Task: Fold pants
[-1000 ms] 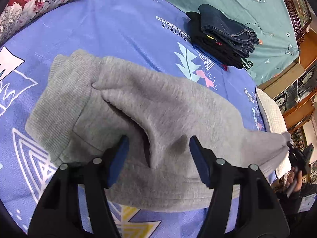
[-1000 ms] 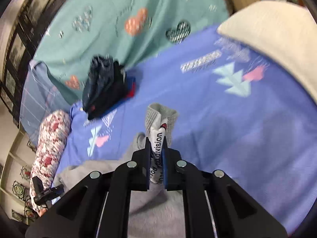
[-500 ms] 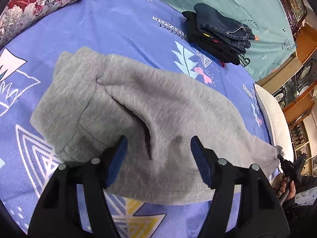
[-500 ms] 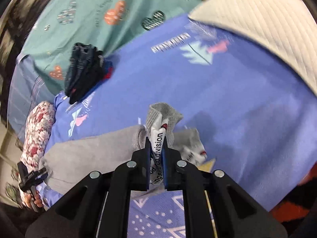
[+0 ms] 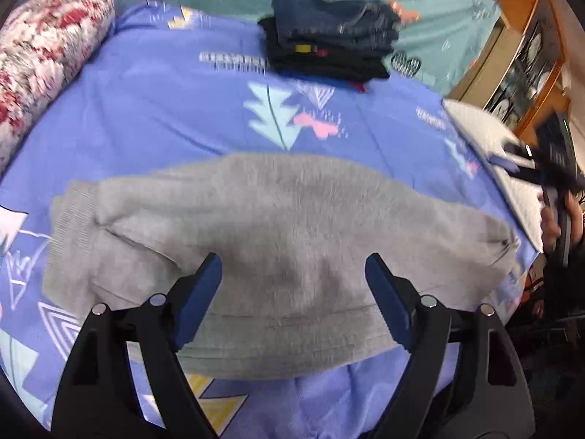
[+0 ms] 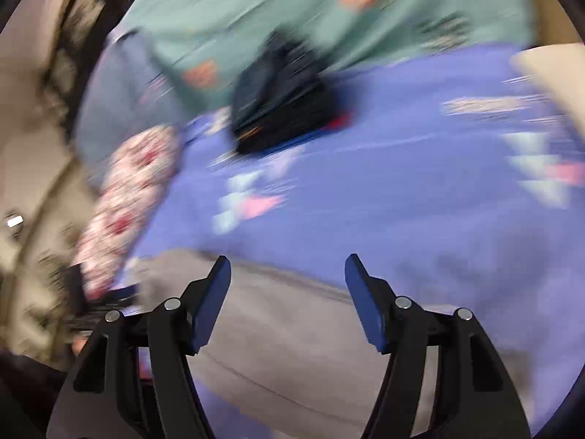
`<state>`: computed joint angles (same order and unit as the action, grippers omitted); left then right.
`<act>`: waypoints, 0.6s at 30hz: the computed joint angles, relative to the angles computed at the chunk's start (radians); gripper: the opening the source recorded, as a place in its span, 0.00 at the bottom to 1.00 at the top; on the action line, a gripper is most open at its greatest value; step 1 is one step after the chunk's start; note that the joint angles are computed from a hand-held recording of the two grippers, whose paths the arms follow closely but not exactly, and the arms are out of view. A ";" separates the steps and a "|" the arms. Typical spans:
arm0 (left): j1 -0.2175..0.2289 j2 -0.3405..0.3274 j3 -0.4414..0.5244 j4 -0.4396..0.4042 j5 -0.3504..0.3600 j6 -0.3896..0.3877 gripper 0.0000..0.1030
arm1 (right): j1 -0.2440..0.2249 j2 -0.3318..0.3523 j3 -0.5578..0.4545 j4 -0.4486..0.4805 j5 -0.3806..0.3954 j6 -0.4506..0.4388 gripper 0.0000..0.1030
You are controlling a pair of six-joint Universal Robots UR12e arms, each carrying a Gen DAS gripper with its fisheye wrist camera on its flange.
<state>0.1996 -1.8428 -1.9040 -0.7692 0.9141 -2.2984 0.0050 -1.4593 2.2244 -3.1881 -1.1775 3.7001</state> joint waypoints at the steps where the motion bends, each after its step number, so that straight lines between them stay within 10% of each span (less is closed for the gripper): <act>1: -0.012 -0.011 0.007 -0.009 0.038 -0.015 0.80 | -0.001 0.067 -0.058 0.037 0.085 -0.014 0.63; 5: -0.028 -0.028 0.009 -0.011 0.135 -0.036 0.79 | 0.006 0.257 -0.251 0.276 0.274 -0.099 0.63; 10: -0.029 -0.030 0.045 -0.102 0.149 -0.016 0.79 | -0.027 0.301 -0.270 0.375 0.631 -0.159 0.63; 18: -0.082 -0.054 0.094 -0.134 0.107 0.078 0.79 | -0.031 0.270 -0.234 0.563 0.637 -0.239 0.67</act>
<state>0.1174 -1.8971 -1.8097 -0.9033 1.0215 -2.2202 -0.0261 -1.1894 1.9901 -2.6254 -0.5408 3.4615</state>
